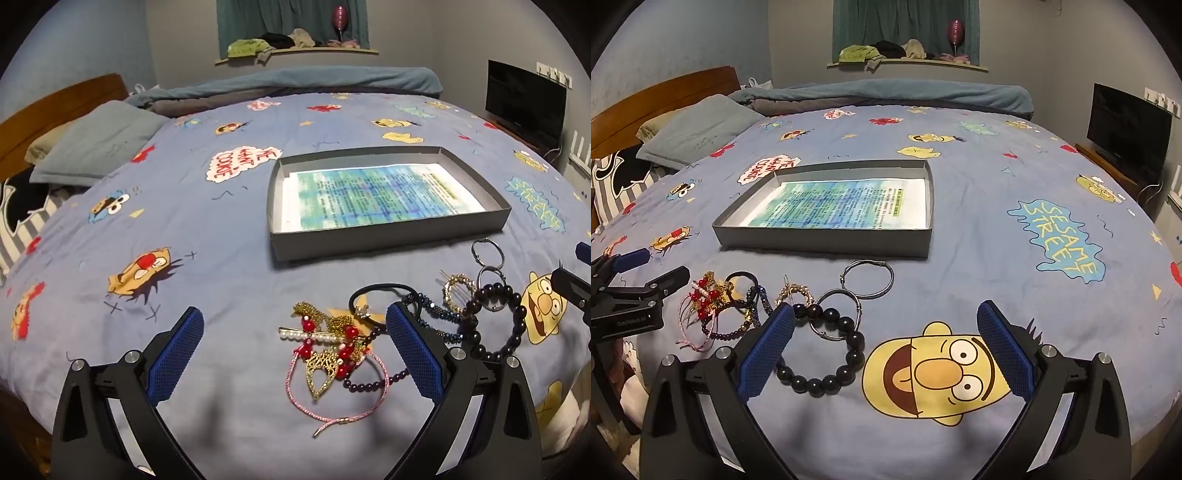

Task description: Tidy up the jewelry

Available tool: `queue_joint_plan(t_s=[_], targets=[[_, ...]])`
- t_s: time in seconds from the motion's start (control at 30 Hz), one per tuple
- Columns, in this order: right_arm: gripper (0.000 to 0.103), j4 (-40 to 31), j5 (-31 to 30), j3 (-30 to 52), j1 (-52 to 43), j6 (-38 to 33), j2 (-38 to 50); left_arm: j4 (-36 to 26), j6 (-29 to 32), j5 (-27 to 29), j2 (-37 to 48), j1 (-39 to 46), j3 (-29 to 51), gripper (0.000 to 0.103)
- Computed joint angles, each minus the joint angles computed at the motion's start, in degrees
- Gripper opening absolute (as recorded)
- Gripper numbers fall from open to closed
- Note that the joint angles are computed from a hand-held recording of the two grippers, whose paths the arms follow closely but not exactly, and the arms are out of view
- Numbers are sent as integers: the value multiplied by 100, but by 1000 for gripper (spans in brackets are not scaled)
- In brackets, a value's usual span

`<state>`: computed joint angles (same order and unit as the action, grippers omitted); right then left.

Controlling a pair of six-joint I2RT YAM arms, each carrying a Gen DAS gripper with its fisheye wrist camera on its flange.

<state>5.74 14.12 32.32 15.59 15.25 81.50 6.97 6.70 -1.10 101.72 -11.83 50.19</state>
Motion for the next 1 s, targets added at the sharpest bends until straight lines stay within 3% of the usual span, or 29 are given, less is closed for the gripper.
queue_joint_plan(t_s=[1.0], targets=[[98,-113,5,47,-23,-60,-114,-185,-3,89,12,26,105,98]])
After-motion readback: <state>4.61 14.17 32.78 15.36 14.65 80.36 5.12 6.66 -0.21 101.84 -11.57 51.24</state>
